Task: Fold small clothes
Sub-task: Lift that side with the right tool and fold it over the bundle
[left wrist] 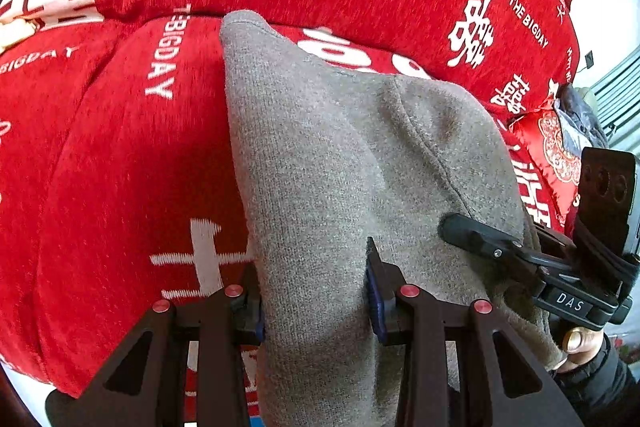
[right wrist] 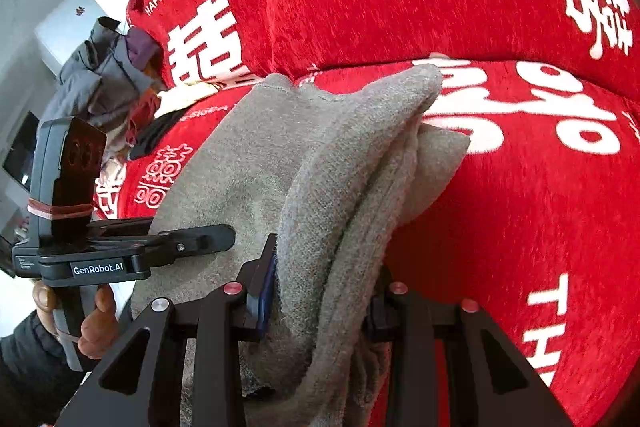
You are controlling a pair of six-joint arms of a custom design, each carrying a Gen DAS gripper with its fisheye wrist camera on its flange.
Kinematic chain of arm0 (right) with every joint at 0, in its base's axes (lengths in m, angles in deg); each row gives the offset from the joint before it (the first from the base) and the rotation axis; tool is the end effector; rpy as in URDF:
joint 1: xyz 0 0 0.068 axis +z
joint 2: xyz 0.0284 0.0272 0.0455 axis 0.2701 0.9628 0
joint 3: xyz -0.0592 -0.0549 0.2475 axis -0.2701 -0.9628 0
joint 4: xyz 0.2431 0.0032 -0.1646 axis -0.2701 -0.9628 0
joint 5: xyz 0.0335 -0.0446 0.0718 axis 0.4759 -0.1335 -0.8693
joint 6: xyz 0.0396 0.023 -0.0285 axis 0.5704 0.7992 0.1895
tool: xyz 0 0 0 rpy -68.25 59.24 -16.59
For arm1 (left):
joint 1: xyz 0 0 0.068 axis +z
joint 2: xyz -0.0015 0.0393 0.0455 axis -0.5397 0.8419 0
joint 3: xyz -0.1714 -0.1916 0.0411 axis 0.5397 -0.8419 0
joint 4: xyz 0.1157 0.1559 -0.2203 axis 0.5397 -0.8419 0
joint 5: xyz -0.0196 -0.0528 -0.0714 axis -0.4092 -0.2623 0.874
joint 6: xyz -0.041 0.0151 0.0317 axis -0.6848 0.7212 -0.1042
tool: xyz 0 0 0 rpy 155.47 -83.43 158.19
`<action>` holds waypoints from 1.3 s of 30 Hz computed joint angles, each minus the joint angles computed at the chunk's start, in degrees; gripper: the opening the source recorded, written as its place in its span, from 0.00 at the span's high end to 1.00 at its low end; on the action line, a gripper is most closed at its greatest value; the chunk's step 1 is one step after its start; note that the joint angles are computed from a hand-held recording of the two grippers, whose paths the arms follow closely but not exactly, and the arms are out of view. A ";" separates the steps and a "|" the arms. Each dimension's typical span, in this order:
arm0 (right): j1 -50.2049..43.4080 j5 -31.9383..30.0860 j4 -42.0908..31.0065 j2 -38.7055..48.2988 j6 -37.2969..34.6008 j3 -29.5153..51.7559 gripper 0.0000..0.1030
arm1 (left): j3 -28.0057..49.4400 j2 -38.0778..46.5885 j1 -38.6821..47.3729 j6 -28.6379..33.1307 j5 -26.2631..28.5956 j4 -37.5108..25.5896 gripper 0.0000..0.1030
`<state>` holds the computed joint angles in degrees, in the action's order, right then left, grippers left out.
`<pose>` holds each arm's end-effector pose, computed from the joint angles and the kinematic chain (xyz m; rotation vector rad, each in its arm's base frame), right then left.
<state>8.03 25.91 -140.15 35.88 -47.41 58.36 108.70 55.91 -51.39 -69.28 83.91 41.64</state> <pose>0.4122 -0.0316 0.1752 -0.9404 2.4667 0.8618 0.2458 -0.0874 0.2618 -0.5248 2.5932 -0.5360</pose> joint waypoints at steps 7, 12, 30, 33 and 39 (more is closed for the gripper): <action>-1.50 2.35 7.82 -0.08 0.97 -7.33 0.63 | -7.85 -1.35 -2.13 -2.76 -1.07 5.74 0.48; -4.12 3.13 1.22 6.47 3.72 0.63 0.45 | -11.08 -7.82 0.23 -5.53 -0.10 1.86 0.32; -12.29 2.67 -10.61 -13.17 -26.24 -16.63 0.34 | -5.48 -3.75 -28.00 -22.35 -17.92 -16.49 0.32; -12.70 1.94 -8.53 -16.21 -26.39 -18.54 0.34 | -5.97 -5.14 -27.40 -23.77 -18.29 -16.06 0.32; -11.12 3.99 -7.59 -15.80 -24.41 -18.32 0.34 | -7.90 -3.20 -25.79 -25.08 -17.01 -13.93 0.32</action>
<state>-3.10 29.90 -147.74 20.08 -71.82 40.04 100.80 52.71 -77.18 -94.35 66.91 27.71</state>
